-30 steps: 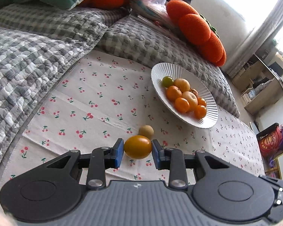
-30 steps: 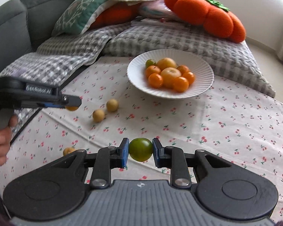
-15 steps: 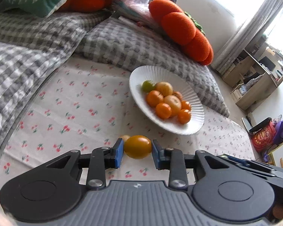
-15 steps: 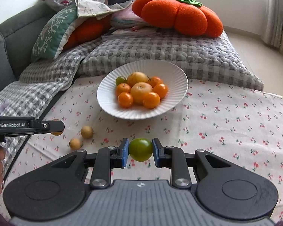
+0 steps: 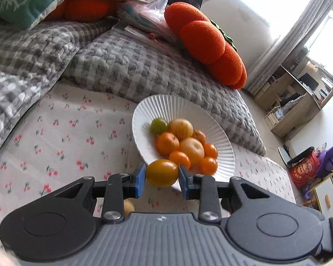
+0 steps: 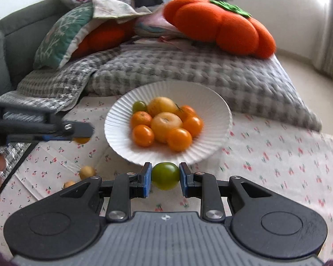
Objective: Organize fruits
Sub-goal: 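Carry both fruits into the white plate and open both tools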
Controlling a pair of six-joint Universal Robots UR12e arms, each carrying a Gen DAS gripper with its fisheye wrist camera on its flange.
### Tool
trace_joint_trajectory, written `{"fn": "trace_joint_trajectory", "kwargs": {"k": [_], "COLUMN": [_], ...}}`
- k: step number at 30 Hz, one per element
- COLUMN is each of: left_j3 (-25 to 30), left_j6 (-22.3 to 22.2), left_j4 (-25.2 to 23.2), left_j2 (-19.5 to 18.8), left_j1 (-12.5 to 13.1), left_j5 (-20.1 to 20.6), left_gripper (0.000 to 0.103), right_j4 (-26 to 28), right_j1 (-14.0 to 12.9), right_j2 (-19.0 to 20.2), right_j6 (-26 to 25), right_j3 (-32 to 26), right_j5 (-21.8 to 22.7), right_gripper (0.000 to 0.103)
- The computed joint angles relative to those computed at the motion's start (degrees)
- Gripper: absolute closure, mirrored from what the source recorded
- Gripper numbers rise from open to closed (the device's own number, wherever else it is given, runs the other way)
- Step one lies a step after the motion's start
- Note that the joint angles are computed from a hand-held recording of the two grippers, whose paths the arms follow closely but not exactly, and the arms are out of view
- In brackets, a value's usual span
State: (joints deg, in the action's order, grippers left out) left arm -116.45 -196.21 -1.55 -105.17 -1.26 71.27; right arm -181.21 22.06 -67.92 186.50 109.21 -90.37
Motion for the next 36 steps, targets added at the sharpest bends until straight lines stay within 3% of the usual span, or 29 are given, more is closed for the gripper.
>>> {"fn": "trace_joint_trajectory", "kwargs": {"k": [10, 19, 36], "left_j3": [3.0, 4.9, 6.3], "left_j6": [1.3, 5.2, 6.4], "left_j4": [2.1, 2.7, 1.2], "left_j2": [-3.7, -5.6, -7.0], "left_j1": [-0.8, -1.8, -1.7], "left_j5": [2.4, 4.3, 3.7], "left_gripper": [0.075, 0.075, 0.075], "right_j4": [-1.1, -0.9, -2.8], "right_j1": [0.2, 0.2, 0.3], "right_j2": [3.0, 4.2, 5.2], "right_j6": [-2.7, -4.0, -2.7], "right_j3": [-2.7, -3.7, -4.4], "right_j5": [-1.1, -0.8, -0.5], "right_gripper": [0.079, 0.079, 0.079]}}
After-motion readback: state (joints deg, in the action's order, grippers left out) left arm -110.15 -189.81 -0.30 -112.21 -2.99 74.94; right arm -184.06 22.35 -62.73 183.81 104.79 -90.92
